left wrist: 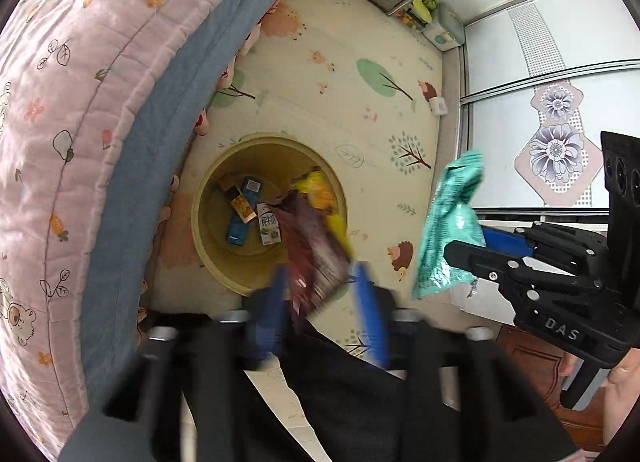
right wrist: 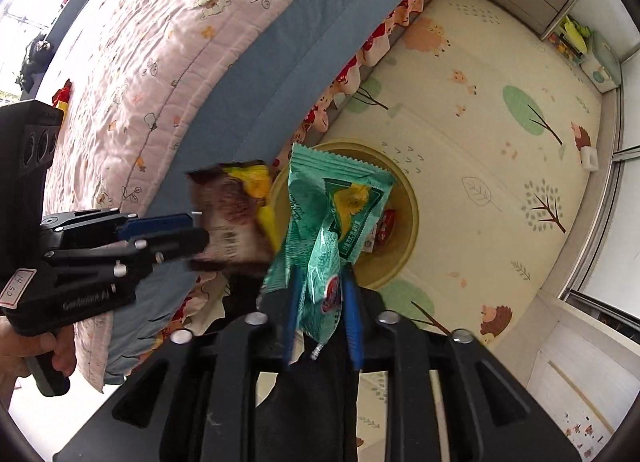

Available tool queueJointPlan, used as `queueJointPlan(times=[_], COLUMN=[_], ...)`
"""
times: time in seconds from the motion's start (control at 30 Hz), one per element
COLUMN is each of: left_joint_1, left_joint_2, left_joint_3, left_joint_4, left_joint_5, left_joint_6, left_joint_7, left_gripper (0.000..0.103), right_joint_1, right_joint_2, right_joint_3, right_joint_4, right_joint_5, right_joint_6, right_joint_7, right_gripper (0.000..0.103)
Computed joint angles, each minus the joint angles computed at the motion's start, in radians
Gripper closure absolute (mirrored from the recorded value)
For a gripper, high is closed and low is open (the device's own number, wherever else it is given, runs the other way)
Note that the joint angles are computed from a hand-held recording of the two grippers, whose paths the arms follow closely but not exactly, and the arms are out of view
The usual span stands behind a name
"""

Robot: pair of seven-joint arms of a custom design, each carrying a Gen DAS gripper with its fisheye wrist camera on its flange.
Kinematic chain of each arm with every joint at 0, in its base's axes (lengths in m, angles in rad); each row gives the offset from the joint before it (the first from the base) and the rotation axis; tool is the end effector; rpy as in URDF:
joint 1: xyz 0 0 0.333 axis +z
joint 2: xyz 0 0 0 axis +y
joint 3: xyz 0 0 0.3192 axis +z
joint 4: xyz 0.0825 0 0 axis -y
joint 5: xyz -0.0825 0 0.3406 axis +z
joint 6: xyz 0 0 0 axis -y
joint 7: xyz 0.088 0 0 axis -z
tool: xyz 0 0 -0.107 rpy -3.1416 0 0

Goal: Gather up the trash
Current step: 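Carry both wrappers over the yellow wastebasket and open both grippers, then move both grippers back over the quilt toward the foam square and milk carton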

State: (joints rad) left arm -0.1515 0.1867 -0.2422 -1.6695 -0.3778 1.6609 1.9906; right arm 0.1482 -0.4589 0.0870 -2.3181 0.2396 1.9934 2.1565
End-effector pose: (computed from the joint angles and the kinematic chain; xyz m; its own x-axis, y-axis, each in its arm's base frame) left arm 0.5043 -0.2382 0.5037 -0.6039 -0.6639 0.4412 -0.7337 0.6793 0.0180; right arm 0.3700 0.1085 0.5441 -0.4156 -0.8807 -0.2272 -0.9044 0.4266 0.0010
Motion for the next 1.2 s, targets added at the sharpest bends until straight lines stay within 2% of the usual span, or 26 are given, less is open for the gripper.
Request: queueJointPlan(times=[0.17, 0.33, 0.67, 0.93, 1.07, 1.2], left_joint_1=[-0.007, -0.004, 0.034, 0.111, 0.17, 0.241], left_joint_2=[0.01, -0.005, -0.027, -0.013, 0.024, 0.08], left_joint_3=[-0.005, -0.001, 0.026, 0.068, 0.093, 0.117], left_joint_4=[0.002, -0.013, 0.017, 0.098, 0.174, 0.276], left_joint_5=[0.012, 0.022, 0.007, 0.003, 0.009, 0.024], left_joint_6=[-0.001, 0.018, 0.036, 0.022, -0.001, -0.021], left_joint_7=[-0.007, -0.002, 0.044, 0.074, 0.078, 0.072], left_gripper=[0.038, 0.037, 0.037, 0.037, 0.037, 0.036], right_joint_1=[-0.007, -0.012, 0.006, 0.069, 0.116, 0.175], right_joint_2=[-0.018, -0.02, 0.069, 0.273, 0.419, 0.601], right_joint_3=[-0.004, -0.008, 0.002, 0.019, 0.025, 0.028], right_joint_4=[-0.022, -0.028, 0.081, 0.322, 0.507, 0.751], right_joint_5=[-0.001, 0.004, 0.001, -0.022, -0.04, -0.067], right_joint_6=[0.011, 0.02, 0.038, 0.048, 0.031, -0.014], right_joint_7=[0.0, -0.003, -0.016, -0.046, -0.062, -0.075], right_gripper=[0.069, 0.069, 0.069, 0.069, 0.069, 0.069])
